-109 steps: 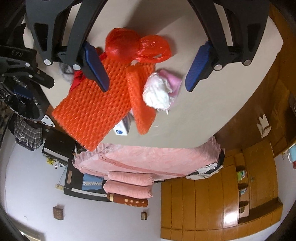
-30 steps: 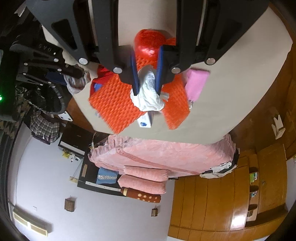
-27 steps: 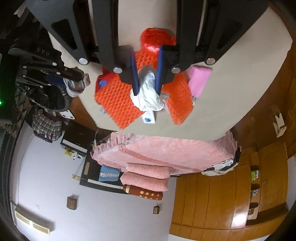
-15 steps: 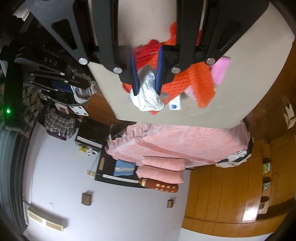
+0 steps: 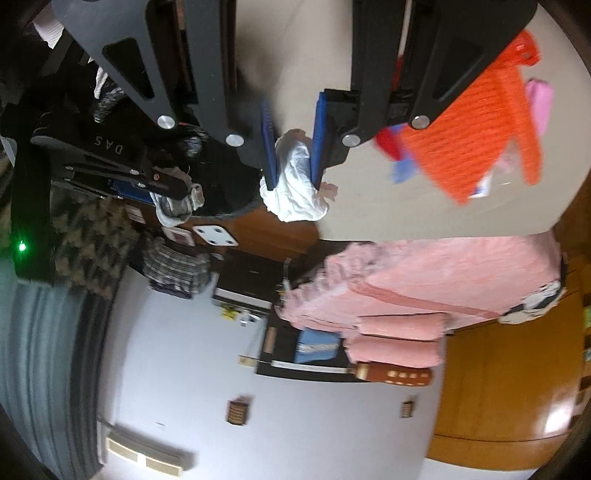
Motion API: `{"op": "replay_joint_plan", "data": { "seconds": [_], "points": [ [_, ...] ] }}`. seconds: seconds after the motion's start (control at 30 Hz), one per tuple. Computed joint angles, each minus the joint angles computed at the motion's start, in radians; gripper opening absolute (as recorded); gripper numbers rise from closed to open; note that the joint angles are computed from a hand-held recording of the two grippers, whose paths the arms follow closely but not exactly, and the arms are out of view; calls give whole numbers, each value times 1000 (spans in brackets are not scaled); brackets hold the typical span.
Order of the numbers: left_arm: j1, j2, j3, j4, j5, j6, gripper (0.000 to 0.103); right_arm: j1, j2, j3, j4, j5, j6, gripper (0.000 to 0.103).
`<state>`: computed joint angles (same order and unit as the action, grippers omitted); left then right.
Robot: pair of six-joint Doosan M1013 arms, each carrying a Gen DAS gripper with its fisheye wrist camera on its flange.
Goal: Collect trash
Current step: 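Move both grippers over the bin and open them to drop the grey cloth and tissue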
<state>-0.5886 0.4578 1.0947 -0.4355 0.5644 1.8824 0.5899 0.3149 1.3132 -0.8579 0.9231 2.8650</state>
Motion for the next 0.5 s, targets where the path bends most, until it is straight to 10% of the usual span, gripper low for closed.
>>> {"op": "replay_joint_plan", "data": {
  "seconds": [0.5],
  "points": [
    [-81, 127, -173, -84, 123, 95, 17, -43, -104, 150, -61, 93, 138, 37]
  ]
}}
